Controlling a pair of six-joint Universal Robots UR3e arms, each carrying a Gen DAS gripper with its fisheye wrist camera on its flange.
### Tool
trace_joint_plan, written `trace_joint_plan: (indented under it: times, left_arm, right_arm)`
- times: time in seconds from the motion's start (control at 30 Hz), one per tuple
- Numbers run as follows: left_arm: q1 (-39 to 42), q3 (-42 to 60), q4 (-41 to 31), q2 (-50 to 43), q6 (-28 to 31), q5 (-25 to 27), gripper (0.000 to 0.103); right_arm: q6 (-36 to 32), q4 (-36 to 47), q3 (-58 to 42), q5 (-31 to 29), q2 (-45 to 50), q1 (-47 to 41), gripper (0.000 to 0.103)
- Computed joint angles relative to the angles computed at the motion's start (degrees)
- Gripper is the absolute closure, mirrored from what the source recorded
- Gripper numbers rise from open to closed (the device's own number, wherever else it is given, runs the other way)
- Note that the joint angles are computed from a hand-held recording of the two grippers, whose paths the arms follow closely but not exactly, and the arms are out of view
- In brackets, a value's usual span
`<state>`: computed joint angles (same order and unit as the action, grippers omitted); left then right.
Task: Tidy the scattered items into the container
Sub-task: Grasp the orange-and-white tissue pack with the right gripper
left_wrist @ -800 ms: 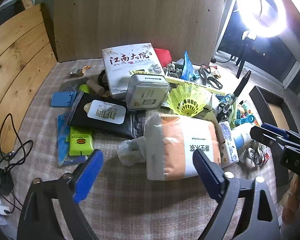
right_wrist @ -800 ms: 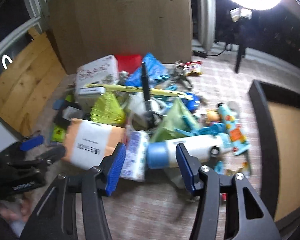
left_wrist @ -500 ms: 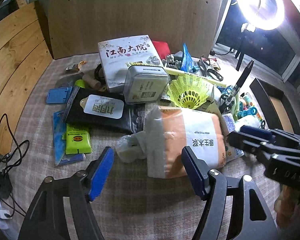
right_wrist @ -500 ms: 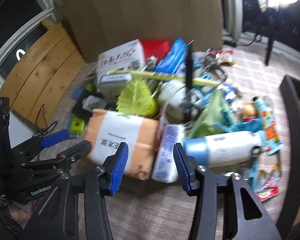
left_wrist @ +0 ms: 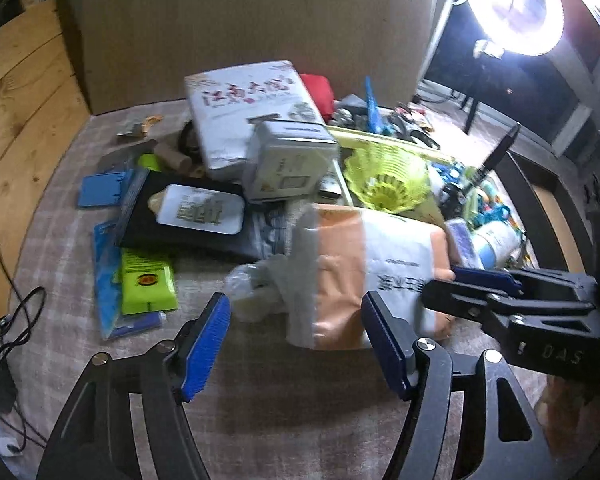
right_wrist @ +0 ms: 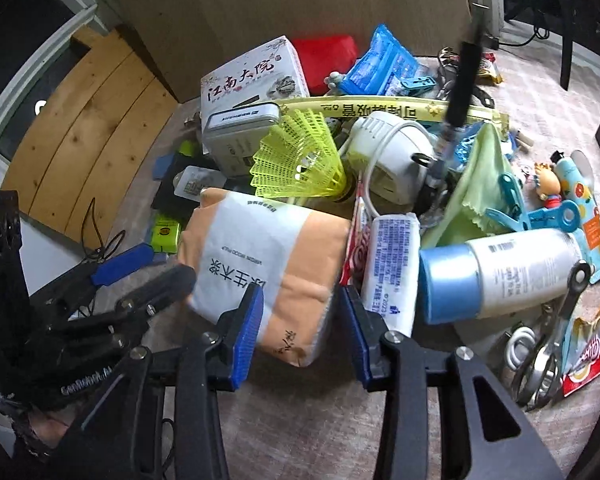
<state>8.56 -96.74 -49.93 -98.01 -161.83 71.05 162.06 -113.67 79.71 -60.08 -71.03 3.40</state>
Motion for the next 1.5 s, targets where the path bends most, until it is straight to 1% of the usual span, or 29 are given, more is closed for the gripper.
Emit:
trace_joint_plan:
  times: [0.07, 0.13, 0.2, 0.3, 0.37, 0.43, 0.5, 0.53, 0.6, 0.67, 0.7, 0.83, 0.9, 1.0, 1.07, 1.13, 1.23, 1.4, 1.5]
  left_arm:
    - [-0.1, -0.1, -0.2, 0.0, 1.2, -0.7, 0.043]
    - [0.5, 0.4, -1.5, -0.1, 2.1, -2.2, 0.043]
    - [1.0, 1.1, -3.6, -0.3, 3.4, -3.9, 0.043]
    - [0.8, 0.6, -6.5, 0.6, 7.3, -5.0, 0.043]
    - [0.3, -1.9, -4.7, 2.3, 8.9, -3.9, 0.043]
    - [1.2, -2.6, -5.2, 2.9, 9.9, -5.0, 0.043]
    - [2.4, -1.6, -5.9, 2.2, 9.6, -5.8, 0.041]
    - [2.9, -1.1, -6.1, 1.8, 9.5, -6.1, 0.041]
    - [4.4, 0.4, -7.9, 1.3, 10.7, -7.6, 0.041]
    - [5.3, 1.1, -10.0, 1.5, 14.3, -8.7, 0.040]
    - [5.6, 1.2, -10.8, 1.7, 16.0, -9.0, 0.040]
    - [6.1, 1.6, -12.9, 1.2, 18.5, -10.8, 0.040]
    - [5.7, 2.2, -12.8, 0.2, 18.8, -11.0, 0.040]
    - [5.9, 3.4, -16.7, -0.7, 19.8, -12.8, 0.037]
    - [5.7, 2.5, -16.0, 0.0, 19.4, -12.8, 0.038]
    - [5.9, 2.3, -16.9, 0.5, 19.4, -13.5, 0.038]
    - [6.5, 2.0, -18.5, 2.1, 19.6, -14.6, 0.038]
    - [6.5, 1.1, -20.3, 5.3, 18.0, -16.0, 0.038]
    - [4.9, 0.1, -19.2, 7.2, 15.4, -16.0, 0.038]
  right_arm:
    - [0.9, -0.9, -0.6, -1.0, 0.5, 1.0, 0.061]
    - [1.8, -1.2, -1.5, -1.6, 1.2, 1.5, 0.061]
    - [2.4, -0.2, -1.9, -0.5, 1.4, 1.0, 0.061]
    - [1.6, 3.0, -2.4, 1.0, 1.2, 0.4, 0.059]
    - [0.9, 4.5, -1.8, 1.5, 0.6, 0.4, 0.057]
    - [2.3, 1.7, 1.0, 0.7, -1.0, 0.6, 0.057]
    - [4.4, 0.7, 1.8, 1.0, -1.0, 0.4, 0.049]
    - [5.4, 0.8, 1.4, 1.2, -0.4, 0.3, 0.042]
    - [5.8, 2.9, -0.1, 2.3, 0.4, 0.4, 0.042]
    - [4.3, 5.4, -0.6, 2.6, -0.3, 1.0, 0.042]
    - [4.4, 4.7, 0.4, 2.0, -1.4, 1.4, 0.042]
    - [7.6, 0.6, 3.4, 0.3, -2.6, 1.8, 0.042]
    - [9.0, 0.2, 2.9, 0.5, -1.6, 1.9, 0.042]
    - [10.3, -0.6, 2.1, -0.1, -1.2, 2.6, 0.043]
    - [11.6, -0.8, 1.1, -1.1, -0.8, 3.9, 0.043]
    - [12.1, -1.4, 1.5, -2.4, -1.3, 4.5, 0.043]
    - [12.6, -0.8, 2.1, -1.7, -2.4, 3.8, 0.043]
    - [9.8, 2.4, 3.0, -0.2, -5.9, 1.7, 0.043]
    - [7.6, 4.3, 4.2, 0.4, -8.6, 0.1, 0.043]
